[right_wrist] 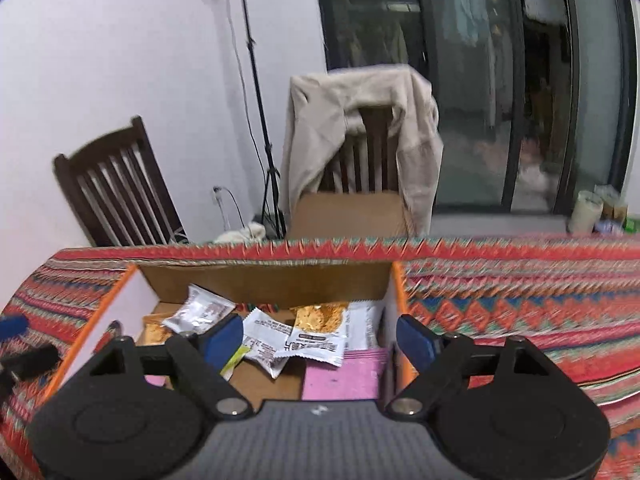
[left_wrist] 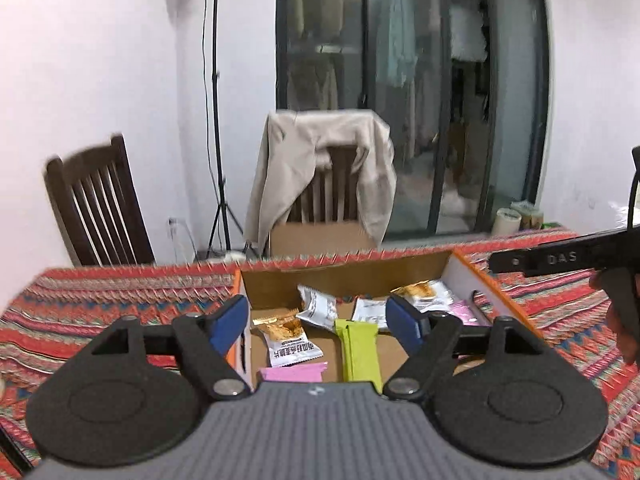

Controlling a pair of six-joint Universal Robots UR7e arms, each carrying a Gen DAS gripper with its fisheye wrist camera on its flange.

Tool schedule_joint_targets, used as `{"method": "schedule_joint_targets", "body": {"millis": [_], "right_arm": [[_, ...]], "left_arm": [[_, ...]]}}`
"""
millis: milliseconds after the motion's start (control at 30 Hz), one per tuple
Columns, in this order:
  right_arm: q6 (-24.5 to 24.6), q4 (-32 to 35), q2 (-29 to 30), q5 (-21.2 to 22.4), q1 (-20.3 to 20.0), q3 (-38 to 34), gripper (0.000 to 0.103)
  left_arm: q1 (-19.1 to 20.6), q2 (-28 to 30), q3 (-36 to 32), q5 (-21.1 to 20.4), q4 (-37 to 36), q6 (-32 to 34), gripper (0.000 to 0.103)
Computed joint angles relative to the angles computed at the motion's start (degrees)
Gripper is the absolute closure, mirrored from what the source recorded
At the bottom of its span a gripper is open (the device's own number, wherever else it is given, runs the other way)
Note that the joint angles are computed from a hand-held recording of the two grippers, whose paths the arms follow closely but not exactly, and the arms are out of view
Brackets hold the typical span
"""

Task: Organize snacks
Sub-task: 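Lift both open tools out of the box back toward the snack pile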

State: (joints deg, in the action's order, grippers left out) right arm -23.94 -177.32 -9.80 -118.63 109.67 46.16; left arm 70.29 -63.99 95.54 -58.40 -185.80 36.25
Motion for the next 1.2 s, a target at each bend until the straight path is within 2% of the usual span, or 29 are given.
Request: {"method": "schedule_joint_targets", "body": {"millis": [133,300,367,467,533,667,833,967,1200], "right_arm": [[-4.08,-12.62,-9.07,0.27,1.13,17.92,0.015],[-6.47,-27.27,-17.89,2.30,2.20,37.94,0.014],[-7.72,-32.47,-20.16,3.17,2.65,44.46,0.014],[-9.50,-41.24,-22.11,4.20,3.12,53.76,0.004],[-10.53,-46.99,-21.91,3.63,3.53,58.33,0.003],[-11.80,-56.86,-19.18,-0.33,4.57,64.10,0.003],[-9.71,-67.10,-14.70,-2.79,4.80,70.47,0.003],[-7.60,-68.93,-11.92,-4.78,4.74,73.31,0.003],[-4.69,-69.06,-9.90,-5.78,5.85,75.34,0.003]], "left_arm": [[-2.43,-7.26,10.10,-0.03,-4.81,-0.20,0.016],[-5.95,-15.00,23.05,0.43,-13.79,2.55,0.001],[-7.21,-18.19,28.14,1.04,-16.05,2.55,0.000],[-8.86,-21.90,34.87,2.39,-18.97,1.24,0.000],[-9.62,-23.59,38.97,3.15,-21.71,0.13,0.000],[-10.24,-26.45,45.94,6.06,-24.39,-4.06,0.000],[-9.77,-29.18,50.91,10.85,-20.53,-9.62,0.000],[-9.43,-31.92,53.24,12.43,-16.90,-13.05,0.000],[-8.37,-32.38,53.47,11.84,-16.17,-13.33,0.000]]}}
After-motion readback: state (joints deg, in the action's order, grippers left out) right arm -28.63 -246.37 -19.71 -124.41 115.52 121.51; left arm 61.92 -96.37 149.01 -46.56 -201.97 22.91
